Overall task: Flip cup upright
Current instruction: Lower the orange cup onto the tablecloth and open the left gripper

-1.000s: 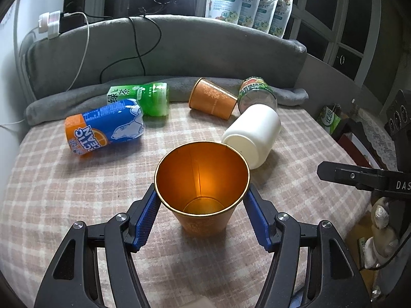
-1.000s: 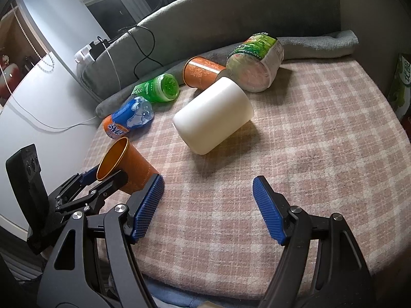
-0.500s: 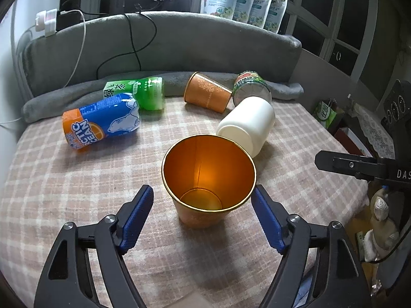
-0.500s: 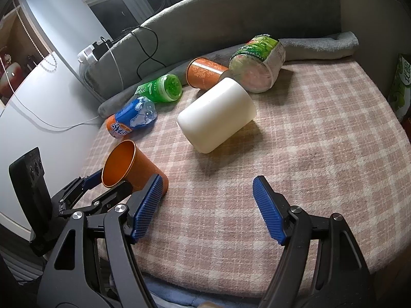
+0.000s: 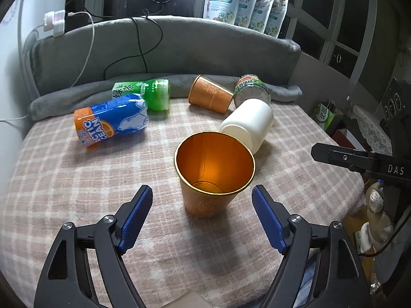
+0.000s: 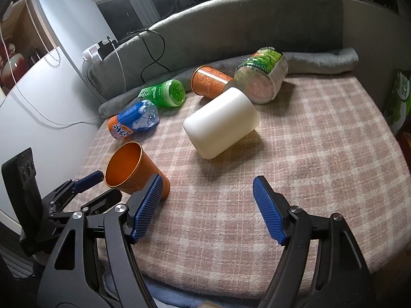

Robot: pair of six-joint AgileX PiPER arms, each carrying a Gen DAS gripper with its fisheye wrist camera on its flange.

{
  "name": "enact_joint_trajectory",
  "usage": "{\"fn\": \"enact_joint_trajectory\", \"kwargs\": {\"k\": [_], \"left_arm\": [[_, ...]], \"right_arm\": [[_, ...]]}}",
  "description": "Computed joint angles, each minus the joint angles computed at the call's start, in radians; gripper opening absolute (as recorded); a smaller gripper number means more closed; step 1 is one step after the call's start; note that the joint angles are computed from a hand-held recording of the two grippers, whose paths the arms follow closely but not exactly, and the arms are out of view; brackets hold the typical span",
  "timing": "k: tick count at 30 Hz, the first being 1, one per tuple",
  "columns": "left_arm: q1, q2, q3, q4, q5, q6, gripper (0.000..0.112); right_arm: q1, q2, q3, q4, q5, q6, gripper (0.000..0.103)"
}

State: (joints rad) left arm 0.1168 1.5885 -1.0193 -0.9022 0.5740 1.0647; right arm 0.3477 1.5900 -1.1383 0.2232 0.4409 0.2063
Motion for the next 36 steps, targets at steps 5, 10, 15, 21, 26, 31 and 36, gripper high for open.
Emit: {"fn": "enact_joint_trajectory", "kwargs": {"k": [5, 10, 15, 21, 26, 31, 36], "left_arm": [[0.025, -0.035, 0.026, -0.021, -0.008, 0.018, 0.08], [0.057, -0.095, 0.071, -0.094, -0.045, 0.069, 0.08], [0.078, -0.16, 0.124, -0.222, -0.117, 0.157, 0.08], [0.073, -0.234, 0.178, -0.374, -0.215, 0.3, 0.08], [0.073, -0.277, 0.199, -0.47, -0.252, 0.395, 0.08], [0.073, -0.292, 0.206, -0.511, -0.26, 0.427, 0.081], [0.081, -0.297, 0.204, -0.51, -0.253, 0.414, 0.081]], "right_arm": [[0.04, -0.014, 0.002, -0.153, -0.015, 0.129, 0.075], [0.086, -0.033, 0.014, -0.348, -0.027, 0.3, 0.075], [0.135, -0.045, 0.022, -0.571, -0.025, 0.504, 0.079], [0.221, -0.051, 0.022, -0.957, 0.034, 0.847, 0.082], [0.283, -0.054, 0.017, -1.159, 0.097, 1.026, 0.09], [0.33, -0.054, 0.018, -1.305, 0.151, 1.159, 0.096], [0.363, -0.055, 0.022, -1.397, 0.2, 1.247, 0.096]]}}
